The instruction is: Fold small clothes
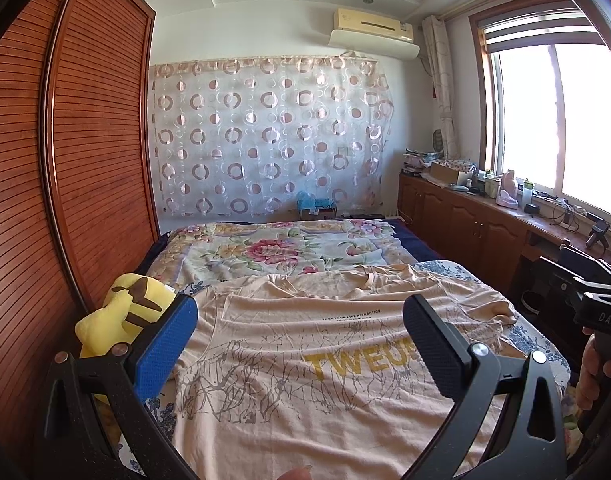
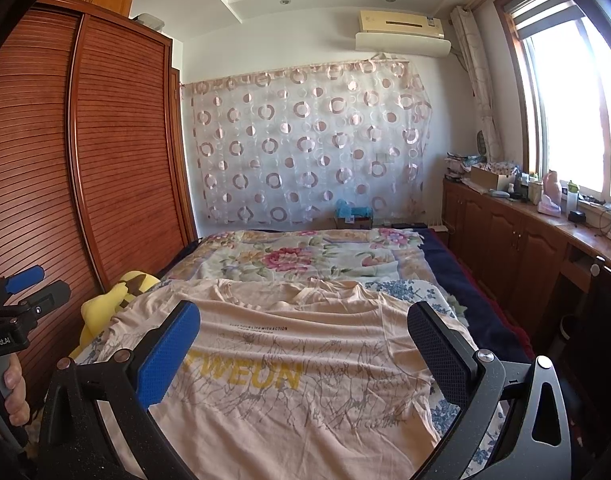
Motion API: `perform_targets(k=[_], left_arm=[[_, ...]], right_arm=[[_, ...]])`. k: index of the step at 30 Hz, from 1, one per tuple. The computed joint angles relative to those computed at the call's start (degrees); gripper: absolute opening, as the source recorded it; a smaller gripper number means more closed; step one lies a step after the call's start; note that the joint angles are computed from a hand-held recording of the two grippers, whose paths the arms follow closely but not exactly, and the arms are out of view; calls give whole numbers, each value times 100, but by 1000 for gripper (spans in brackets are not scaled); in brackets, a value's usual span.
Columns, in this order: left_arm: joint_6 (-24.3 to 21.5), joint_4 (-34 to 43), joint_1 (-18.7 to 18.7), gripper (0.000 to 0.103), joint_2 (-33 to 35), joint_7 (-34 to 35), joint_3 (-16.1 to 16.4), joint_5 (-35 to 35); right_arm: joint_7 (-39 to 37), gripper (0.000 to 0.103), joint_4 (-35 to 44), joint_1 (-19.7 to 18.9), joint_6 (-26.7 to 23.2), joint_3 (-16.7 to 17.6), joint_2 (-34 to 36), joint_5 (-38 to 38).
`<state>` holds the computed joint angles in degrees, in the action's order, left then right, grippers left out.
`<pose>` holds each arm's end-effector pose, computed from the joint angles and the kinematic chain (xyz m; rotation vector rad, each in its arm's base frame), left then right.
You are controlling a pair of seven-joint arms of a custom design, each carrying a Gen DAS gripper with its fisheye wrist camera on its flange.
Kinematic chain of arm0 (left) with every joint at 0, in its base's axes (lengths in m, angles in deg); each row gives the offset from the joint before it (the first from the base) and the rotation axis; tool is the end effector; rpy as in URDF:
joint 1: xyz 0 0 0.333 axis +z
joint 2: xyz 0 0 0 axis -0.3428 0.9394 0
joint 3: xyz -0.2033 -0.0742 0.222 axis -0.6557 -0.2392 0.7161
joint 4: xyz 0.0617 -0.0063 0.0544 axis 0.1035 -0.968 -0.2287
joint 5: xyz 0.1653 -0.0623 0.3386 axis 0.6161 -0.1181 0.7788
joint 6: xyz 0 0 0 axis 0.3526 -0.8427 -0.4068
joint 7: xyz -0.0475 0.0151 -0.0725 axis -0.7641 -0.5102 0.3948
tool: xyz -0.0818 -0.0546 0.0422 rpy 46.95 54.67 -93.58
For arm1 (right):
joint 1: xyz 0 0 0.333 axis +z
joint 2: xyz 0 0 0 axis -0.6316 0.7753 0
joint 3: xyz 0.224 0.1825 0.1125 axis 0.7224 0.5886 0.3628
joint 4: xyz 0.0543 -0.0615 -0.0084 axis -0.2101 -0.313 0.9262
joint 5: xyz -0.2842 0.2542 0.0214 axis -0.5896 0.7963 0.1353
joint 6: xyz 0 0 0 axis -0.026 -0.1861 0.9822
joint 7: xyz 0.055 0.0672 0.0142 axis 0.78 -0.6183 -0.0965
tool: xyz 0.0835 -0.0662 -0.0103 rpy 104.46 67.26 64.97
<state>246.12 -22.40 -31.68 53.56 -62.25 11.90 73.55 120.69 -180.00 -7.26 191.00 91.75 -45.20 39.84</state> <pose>0.5796 -0.2464 0.5207 -1.4640 1.4532 -1.0337 0.5748 0.3271 0.5123 -1.5020 1.1187 -0.8498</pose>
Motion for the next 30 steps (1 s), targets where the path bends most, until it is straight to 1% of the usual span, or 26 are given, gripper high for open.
perform_targets(k=[18,30], left_arm=[[-73,-35,-33,103,-57,3,-32,-8],[-80,-42,-31,103,-62,-27,-35,30]], right_arm=[[44,103,-17,-5,16,6,-4,-37],[216,103,-69,-71,45,59,-10,-230]])
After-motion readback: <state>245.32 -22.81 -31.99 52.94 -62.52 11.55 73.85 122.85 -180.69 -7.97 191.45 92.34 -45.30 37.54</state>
